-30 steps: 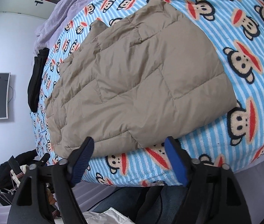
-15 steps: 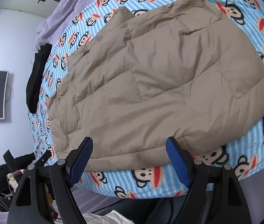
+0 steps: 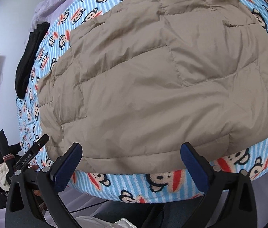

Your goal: Fold large clothes

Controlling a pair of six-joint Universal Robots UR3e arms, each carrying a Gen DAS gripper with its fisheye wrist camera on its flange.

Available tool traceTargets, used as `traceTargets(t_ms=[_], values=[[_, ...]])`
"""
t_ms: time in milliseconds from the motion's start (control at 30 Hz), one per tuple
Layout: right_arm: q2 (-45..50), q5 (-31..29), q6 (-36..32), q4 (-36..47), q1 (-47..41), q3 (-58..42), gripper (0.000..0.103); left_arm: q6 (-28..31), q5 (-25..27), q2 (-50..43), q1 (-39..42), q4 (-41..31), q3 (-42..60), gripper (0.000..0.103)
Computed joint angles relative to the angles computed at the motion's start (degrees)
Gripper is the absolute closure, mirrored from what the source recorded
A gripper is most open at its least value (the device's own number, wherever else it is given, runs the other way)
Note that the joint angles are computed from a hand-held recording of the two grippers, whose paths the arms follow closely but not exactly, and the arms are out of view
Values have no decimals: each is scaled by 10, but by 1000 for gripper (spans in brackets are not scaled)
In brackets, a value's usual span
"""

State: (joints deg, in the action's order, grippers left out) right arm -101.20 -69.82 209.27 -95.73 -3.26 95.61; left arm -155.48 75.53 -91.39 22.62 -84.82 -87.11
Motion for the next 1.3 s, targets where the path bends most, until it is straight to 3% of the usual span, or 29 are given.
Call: traceTargets(t_ms=[100,267,600,667,700,733,833,900,933,967,1000,1067,1167,1300], values=[[8,2,8,3,4,-3,0,62,-67,-60,42,-69,45,1],[15,-1,11,15,6,-7,0,124,-110,-170,39,-136,116,1],[37,-13,25,27,17,-28,0,148,-174,-308,-17,-225,241,1],[39,-19,23,29,17,-38,0,165,-188,-308,-14,-249,247,26],[38,-23,22,27,17,-42,0,172,-204,-321,-15,-285,270,51],[39,-29,21,26,17,-47,0,174,-217,-323,-11,-307,277,64],[39,-50,15,20,15,-59,0,160,-223,-282,-17,-287,248,75],[40,-67,10,13,11,-65,1,150,-227,-255,-18,-283,236,77],[40,-74,8,4,9,-65,3,143,-229,-241,-17,-285,233,77],[40,-80,0,-9,6,-63,22,135,-233,-227,-17,-289,232,77],[46,-89,-14,-19,6,-67,60,131,-234,-208,-13,-294,224,77],[67,-99,-42,-33,5,-76,87,122,-241,-176,-9,-316,228,77],[99,-100,-90,-91,-3,-71,87,116,-247,-136,-13,-354,249,77],[153,-83,-131,-167,-15,-66,87,60,-259,-116,-54,-390,311,77]])
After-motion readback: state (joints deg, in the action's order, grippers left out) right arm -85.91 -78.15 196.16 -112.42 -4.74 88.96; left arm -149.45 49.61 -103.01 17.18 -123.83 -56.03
